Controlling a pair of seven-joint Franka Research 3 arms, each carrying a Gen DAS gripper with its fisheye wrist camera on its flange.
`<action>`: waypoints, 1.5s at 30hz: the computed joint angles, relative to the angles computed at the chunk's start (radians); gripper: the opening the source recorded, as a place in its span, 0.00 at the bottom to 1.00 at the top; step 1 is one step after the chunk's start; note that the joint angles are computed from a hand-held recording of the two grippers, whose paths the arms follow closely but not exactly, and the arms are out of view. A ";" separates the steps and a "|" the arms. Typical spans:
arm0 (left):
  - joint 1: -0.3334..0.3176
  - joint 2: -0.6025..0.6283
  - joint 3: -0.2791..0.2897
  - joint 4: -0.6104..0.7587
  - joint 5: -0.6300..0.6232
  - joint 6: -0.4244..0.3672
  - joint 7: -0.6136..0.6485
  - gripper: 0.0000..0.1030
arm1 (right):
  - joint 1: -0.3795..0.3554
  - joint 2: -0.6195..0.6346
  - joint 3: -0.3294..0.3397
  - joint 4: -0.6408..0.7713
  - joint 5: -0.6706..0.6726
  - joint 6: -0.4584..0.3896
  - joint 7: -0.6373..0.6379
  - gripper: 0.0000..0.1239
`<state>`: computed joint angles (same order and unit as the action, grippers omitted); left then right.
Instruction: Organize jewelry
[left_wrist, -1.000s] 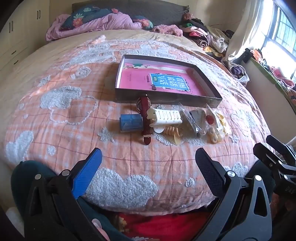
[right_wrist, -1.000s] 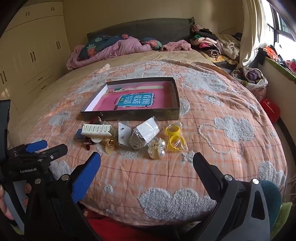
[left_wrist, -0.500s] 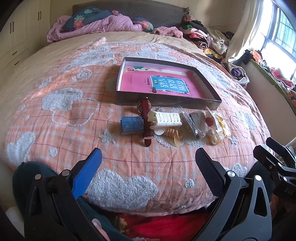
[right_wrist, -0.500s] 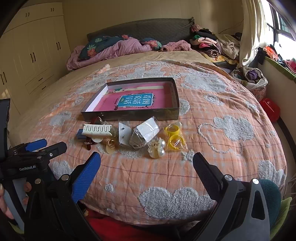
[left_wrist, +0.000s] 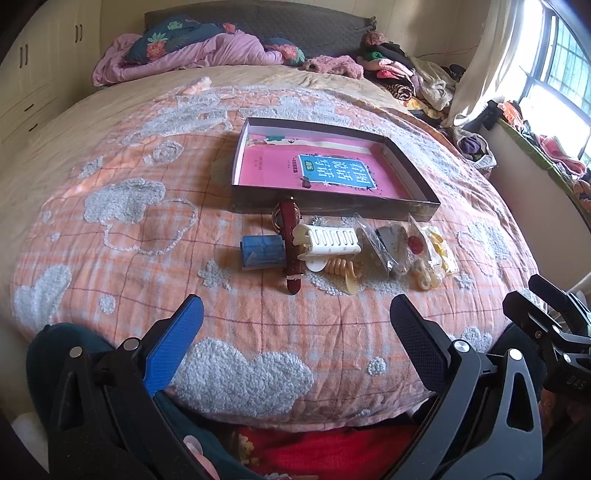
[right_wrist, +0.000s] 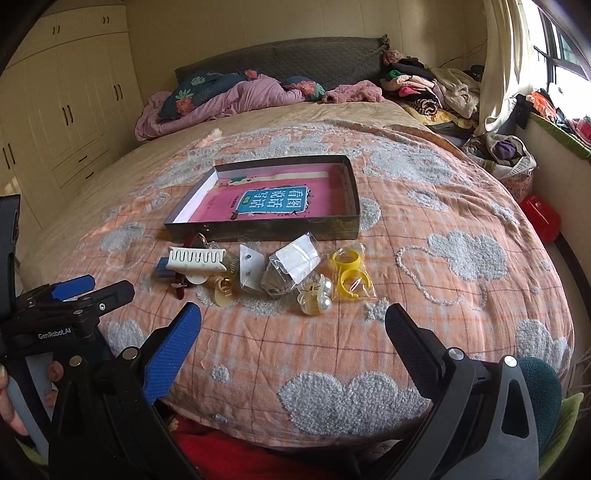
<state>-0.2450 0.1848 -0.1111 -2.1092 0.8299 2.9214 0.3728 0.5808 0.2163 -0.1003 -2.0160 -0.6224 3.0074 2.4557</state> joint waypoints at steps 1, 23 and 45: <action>0.001 0.000 0.000 -0.001 -0.002 0.004 0.002 0.92 | -0.001 0.002 0.001 0.002 0.001 -0.001 -0.003 0.80; 0.002 -0.006 -0.002 0.000 -0.016 0.002 0.018 0.92 | 0.002 0.003 -0.002 0.002 0.001 0.001 -0.002 0.80; 0.019 0.031 -0.002 0.017 -0.102 -0.002 0.095 0.92 | -0.019 0.043 0.019 0.033 0.180 0.007 -0.163 0.80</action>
<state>-0.2260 0.2156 -0.1135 -2.0918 0.7282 2.9198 0.4677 0.5618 0.2589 -0.0813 -1.9831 -0.4420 3.0147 2.2925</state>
